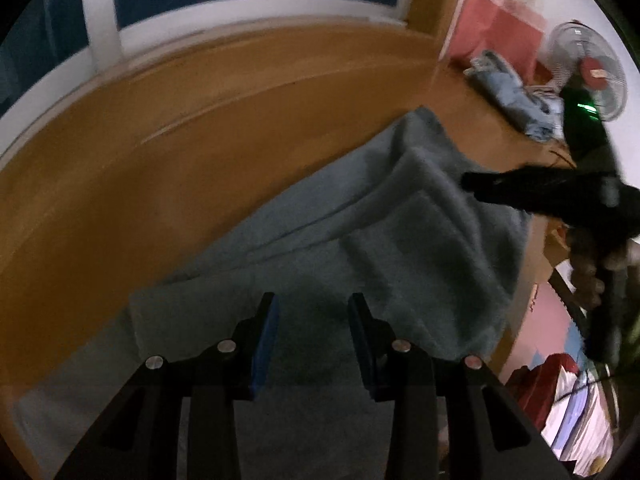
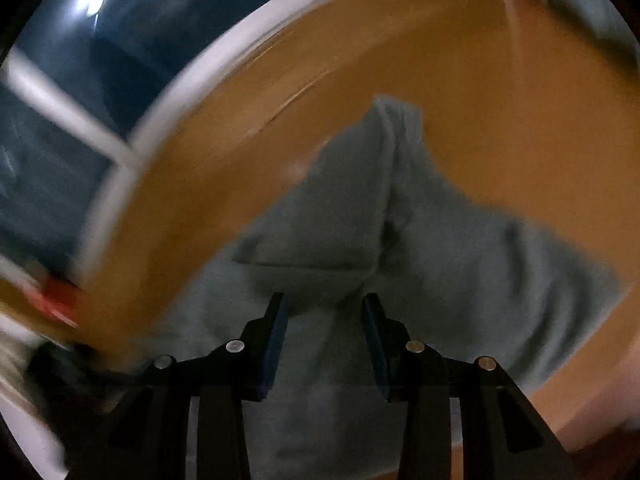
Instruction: Fold clothes
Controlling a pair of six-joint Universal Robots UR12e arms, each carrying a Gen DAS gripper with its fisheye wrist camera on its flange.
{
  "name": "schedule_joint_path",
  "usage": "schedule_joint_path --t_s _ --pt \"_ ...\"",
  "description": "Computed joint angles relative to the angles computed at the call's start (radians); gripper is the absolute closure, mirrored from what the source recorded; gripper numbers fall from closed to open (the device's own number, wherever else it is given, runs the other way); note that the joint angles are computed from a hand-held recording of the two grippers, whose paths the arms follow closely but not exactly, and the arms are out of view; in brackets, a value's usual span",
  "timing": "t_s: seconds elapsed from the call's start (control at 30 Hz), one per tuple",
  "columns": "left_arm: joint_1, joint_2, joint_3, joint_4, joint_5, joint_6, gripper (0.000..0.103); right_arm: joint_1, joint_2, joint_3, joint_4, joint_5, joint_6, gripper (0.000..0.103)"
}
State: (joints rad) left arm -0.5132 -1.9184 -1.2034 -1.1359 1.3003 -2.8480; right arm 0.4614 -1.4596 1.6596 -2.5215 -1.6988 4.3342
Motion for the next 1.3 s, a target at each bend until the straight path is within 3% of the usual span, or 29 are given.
schedule_joint_path --t_s 0.03,0.13,0.23,0.33,0.43,0.5,0.57,0.6,0.7,0.77,0.83,0.93,1.03,1.1,1.2,1.3 --pt "-0.001 -0.002 0.002 -0.01 0.011 -0.007 0.07 -0.006 -0.006 0.026 -0.061 0.025 0.045 0.064" --pt "-0.004 -0.002 -0.001 -0.023 0.033 -0.021 0.07 -0.013 -0.004 0.051 -0.115 0.004 0.083 0.064" --pt "-0.007 0.002 -0.009 -0.016 0.05 -0.019 0.07 -0.009 0.005 0.026 -0.078 -0.029 0.063 0.064" --pt "-0.013 0.0 -0.006 -0.015 0.06 -0.026 0.07 0.018 0.018 -0.028 0.015 -0.115 0.015 0.065" --pt "-0.012 0.0 -0.006 -0.017 0.057 -0.034 0.069 0.038 0.041 -0.08 0.083 -0.162 -0.03 0.073" --pt "-0.01 -0.001 -0.004 -0.02 0.054 -0.035 0.069 0.034 0.054 -0.101 0.099 -0.174 -0.083 0.086" --pt "-0.011 -0.001 -0.004 -0.019 0.056 -0.032 0.069 0.025 0.062 -0.107 0.097 -0.148 -0.101 0.089" --pt "-0.011 -0.001 -0.005 -0.017 0.057 -0.031 0.068 0.021 0.065 -0.11 0.097 -0.14 -0.104 0.096" --pt "-0.009 0.003 -0.012 -0.013 0.055 -0.028 0.068 0.017 0.061 -0.109 0.078 -0.149 -0.101 0.099" --pt "-0.009 0.005 -0.014 -0.012 0.058 -0.028 0.067 0.03 0.043 -0.112 0.119 -0.236 -0.093 0.099" --pt "-0.005 0.009 -0.02 -0.008 0.055 -0.026 0.066 0.023 0.027 -0.113 0.179 -0.254 -0.086 0.1" --pt "-0.008 0.009 -0.022 -0.004 0.062 -0.024 0.065 0.002 0.031 -0.128 0.297 -0.218 -0.087 0.101" --pt "-0.009 0.013 -0.026 -0.001 0.068 -0.02 0.065 0.011 0.048 -0.148 0.383 -0.248 -0.082 0.1" --pt "-0.008 0.017 -0.031 0.001 0.065 -0.024 0.065 0.036 0.051 -0.149 0.32 -0.307 -0.079 0.099" --pt "-0.01 0.017 -0.033 0.006 0.067 -0.026 0.065 0.075 0.055 -0.142 0.142 -0.328 -0.193 0.099" --pt "-0.011 0.013 -0.031 0.009 0.07 -0.03 0.064 0.078 0.088 -0.153 0.009 -0.184 -0.299 0.095"
